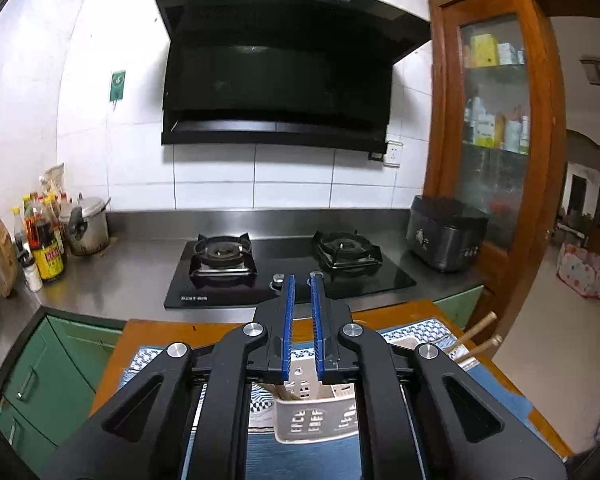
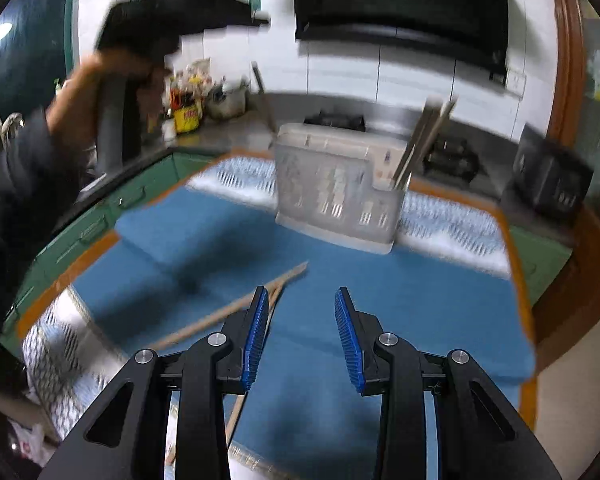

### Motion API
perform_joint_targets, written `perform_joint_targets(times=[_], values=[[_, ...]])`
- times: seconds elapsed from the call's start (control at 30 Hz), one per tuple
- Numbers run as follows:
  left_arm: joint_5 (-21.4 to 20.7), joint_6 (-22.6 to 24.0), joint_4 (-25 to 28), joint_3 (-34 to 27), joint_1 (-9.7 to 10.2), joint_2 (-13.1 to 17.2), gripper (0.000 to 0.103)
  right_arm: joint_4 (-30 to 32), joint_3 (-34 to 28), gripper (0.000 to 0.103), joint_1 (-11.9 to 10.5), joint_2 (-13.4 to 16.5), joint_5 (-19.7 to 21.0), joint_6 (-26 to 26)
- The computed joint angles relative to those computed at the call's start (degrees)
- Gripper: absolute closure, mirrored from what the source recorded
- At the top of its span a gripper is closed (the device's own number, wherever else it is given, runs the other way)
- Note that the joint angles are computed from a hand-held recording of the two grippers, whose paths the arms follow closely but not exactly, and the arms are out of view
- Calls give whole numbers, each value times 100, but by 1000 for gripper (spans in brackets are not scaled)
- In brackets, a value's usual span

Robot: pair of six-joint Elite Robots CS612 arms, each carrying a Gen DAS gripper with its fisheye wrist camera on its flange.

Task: Organize utensils
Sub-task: 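Open the left tool to drop its chopstick in the holder while the right tool opens too, then lower both open tools to the loose chopsticks and close each on one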

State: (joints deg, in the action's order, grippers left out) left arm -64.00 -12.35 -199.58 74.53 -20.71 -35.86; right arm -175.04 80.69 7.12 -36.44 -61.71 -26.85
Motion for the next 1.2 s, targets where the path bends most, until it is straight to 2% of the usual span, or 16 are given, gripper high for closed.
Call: perform_joint_targets(times=[0.27, 0.5, 0.63, 0.8, 1.03, 1.2], values=[[87, -1, -468, 1155, -192, -467, 94, 463, 600, 77, -23, -76, -101, 137], [-62, -316, -662, 2154, -373, -695, 94, 415, 1059, 83, 6, -134, -197, 232], [-141, -570, -561, 2532, -470, -688, 94, 346, 1117, 85, 10, -118, -176, 381], [-485, -1047, -374, 2836, -509, -599, 94, 214, 1135, 87, 57, -81, -271, 429], [-883, -1504, 40, 2894, -534, -400, 94, 40, 1128, 93, 96, -45, -456, 506], [-1003, -1584, 213, 2823, -561, -292, 94, -76, 1143, 93, 132, -35, -593, 480]])
